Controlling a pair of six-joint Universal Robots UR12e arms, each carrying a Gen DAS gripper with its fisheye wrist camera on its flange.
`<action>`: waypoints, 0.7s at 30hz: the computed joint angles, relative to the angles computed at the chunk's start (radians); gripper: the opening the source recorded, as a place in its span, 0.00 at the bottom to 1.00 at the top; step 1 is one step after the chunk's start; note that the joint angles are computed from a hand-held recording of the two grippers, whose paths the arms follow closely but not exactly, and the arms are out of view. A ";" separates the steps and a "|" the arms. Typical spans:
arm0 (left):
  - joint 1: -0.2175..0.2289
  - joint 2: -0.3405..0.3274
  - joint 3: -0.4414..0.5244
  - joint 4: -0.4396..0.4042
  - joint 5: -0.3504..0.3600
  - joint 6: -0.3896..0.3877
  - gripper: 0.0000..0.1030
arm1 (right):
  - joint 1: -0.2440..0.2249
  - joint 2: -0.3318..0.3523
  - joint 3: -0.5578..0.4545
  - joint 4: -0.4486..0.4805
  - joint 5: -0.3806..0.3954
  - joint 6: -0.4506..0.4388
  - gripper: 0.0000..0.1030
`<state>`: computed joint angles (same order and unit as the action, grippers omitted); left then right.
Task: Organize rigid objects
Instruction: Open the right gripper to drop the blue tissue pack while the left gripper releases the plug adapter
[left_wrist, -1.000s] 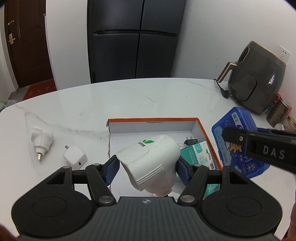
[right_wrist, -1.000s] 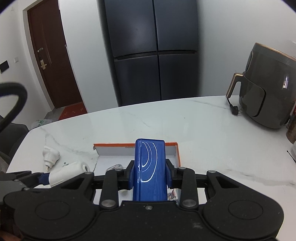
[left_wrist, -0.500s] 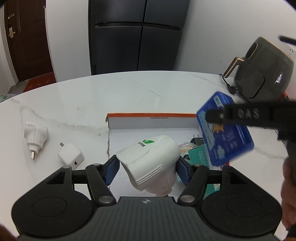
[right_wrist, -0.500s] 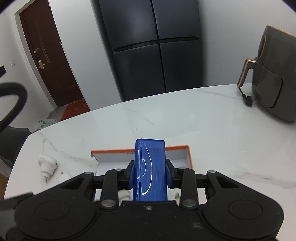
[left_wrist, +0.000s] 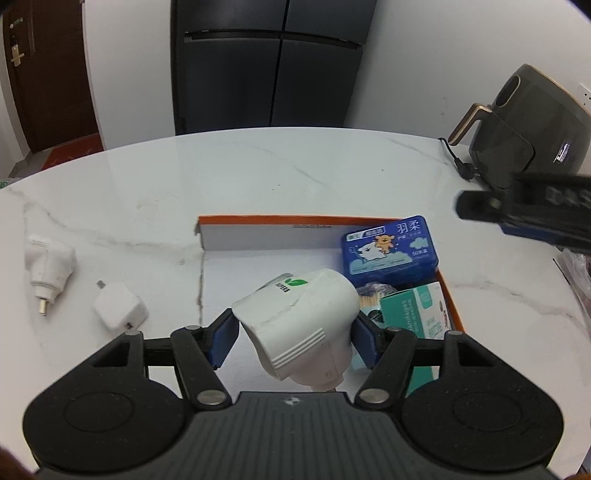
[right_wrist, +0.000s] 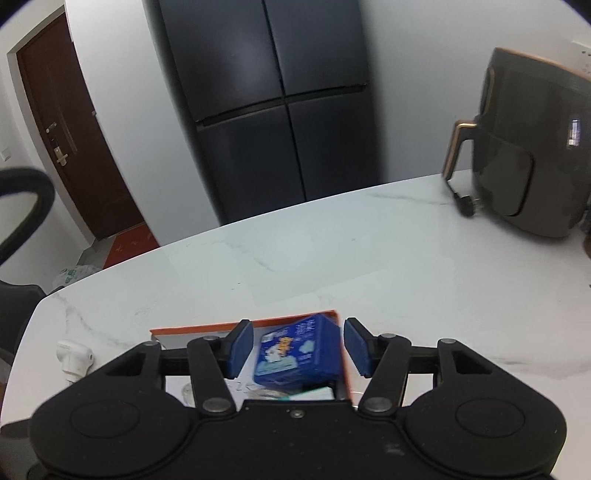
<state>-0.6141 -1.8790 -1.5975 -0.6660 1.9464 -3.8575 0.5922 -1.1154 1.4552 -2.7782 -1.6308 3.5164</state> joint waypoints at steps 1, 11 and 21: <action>0.001 -0.005 0.004 0.002 -0.001 0.002 0.64 | -0.001 -0.008 0.013 -0.010 -0.002 0.003 0.65; 0.009 -0.023 0.020 0.046 -0.022 0.010 0.75 | 0.006 -0.050 0.072 -0.043 -0.037 -0.030 0.65; -0.008 0.025 -0.007 0.019 0.051 -0.028 0.81 | 0.037 -0.058 0.076 -0.060 -0.031 -0.066 0.71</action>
<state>-0.6224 -1.8537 -1.6042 -0.6472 1.9973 -3.8855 0.6293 -1.1734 1.5309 -2.8378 -1.6614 3.4507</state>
